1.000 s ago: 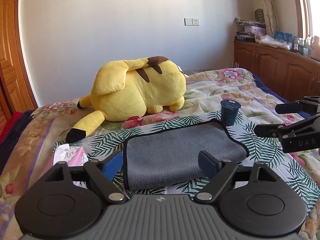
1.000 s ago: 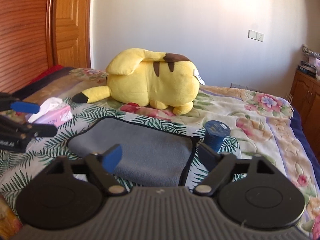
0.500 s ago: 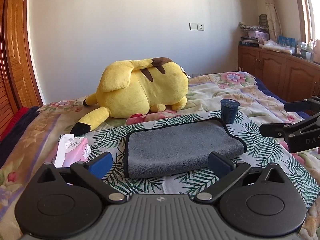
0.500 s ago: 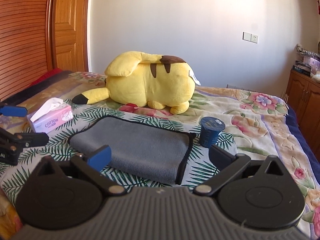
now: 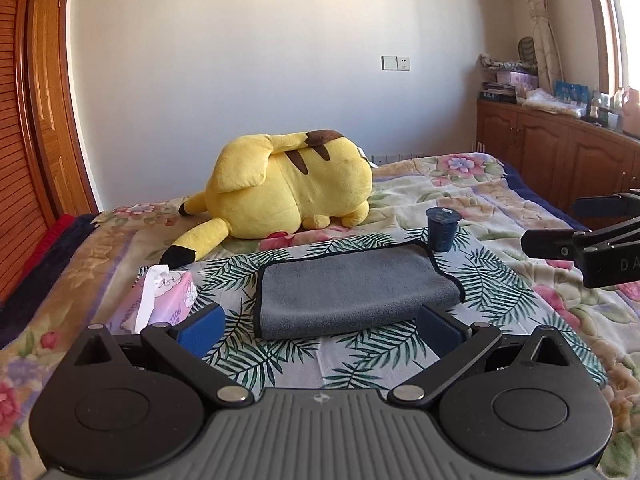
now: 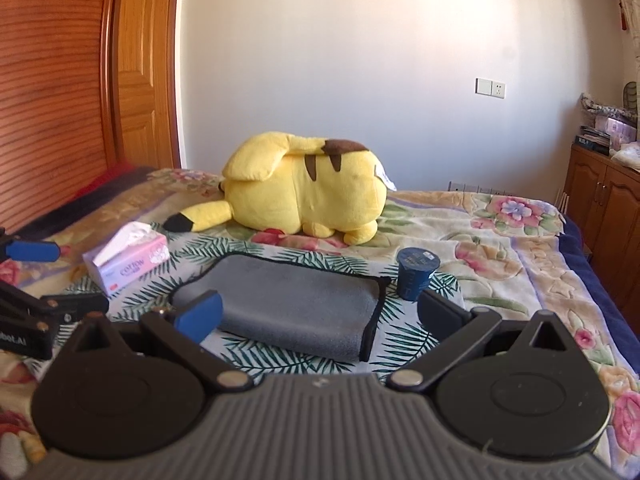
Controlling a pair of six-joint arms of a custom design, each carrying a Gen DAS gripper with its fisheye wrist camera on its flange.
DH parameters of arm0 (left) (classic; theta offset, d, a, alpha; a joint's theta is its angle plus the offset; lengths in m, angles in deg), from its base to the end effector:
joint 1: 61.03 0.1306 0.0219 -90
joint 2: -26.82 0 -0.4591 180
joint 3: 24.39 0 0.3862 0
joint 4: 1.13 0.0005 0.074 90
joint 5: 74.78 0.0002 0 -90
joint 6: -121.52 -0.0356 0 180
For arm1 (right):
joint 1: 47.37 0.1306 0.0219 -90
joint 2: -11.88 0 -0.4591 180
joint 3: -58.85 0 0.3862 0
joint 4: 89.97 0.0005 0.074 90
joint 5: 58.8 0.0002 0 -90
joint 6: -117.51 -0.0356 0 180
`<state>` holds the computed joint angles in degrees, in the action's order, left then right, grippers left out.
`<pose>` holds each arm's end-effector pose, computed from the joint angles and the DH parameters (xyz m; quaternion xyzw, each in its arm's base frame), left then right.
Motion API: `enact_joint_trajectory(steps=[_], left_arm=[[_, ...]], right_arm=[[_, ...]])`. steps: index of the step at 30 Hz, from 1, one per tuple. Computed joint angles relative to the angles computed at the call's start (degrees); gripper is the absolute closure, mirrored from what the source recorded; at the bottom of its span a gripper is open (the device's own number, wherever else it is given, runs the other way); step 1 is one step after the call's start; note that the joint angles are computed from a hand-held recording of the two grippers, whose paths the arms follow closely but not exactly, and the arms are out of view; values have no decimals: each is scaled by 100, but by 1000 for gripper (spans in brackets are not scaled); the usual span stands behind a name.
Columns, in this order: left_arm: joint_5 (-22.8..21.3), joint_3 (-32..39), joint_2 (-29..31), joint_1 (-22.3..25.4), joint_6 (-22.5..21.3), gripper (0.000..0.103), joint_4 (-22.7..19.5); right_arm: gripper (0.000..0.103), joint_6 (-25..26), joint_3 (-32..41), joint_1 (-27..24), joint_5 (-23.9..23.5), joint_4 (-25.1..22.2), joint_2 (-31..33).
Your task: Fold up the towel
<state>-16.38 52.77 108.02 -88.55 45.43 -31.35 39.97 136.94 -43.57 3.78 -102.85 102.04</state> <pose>0.3835 -0.1794 0.4982 -0.0256 0.8597 0.0660 0.5059 0.4944 0.0488 0.4642 -0.2420 0.7929 0.1598 0.5359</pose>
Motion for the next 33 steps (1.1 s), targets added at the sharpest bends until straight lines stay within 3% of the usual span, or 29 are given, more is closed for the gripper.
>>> enact_joint_trajectory(steps=[5, 12, 18, 33], left_arm=[[-299, 31, -242, -329, 377, 16, -414], [-740, -13, -599, -857, 548, 16, -650], [-1320, 73, -708, -1351, 712, 16, -1149], [-2111, -266, -1052, -2314, 1677, 16, -1648]], right_arm=[[0, -23, -187, -100, -119, -146, -389], [0, -43, -498, -267, -287, -270, -866], [0, 120, -754, -394, -345, -395, -1200], [0, 88, -1282, -679, -801, -410, -1939]])
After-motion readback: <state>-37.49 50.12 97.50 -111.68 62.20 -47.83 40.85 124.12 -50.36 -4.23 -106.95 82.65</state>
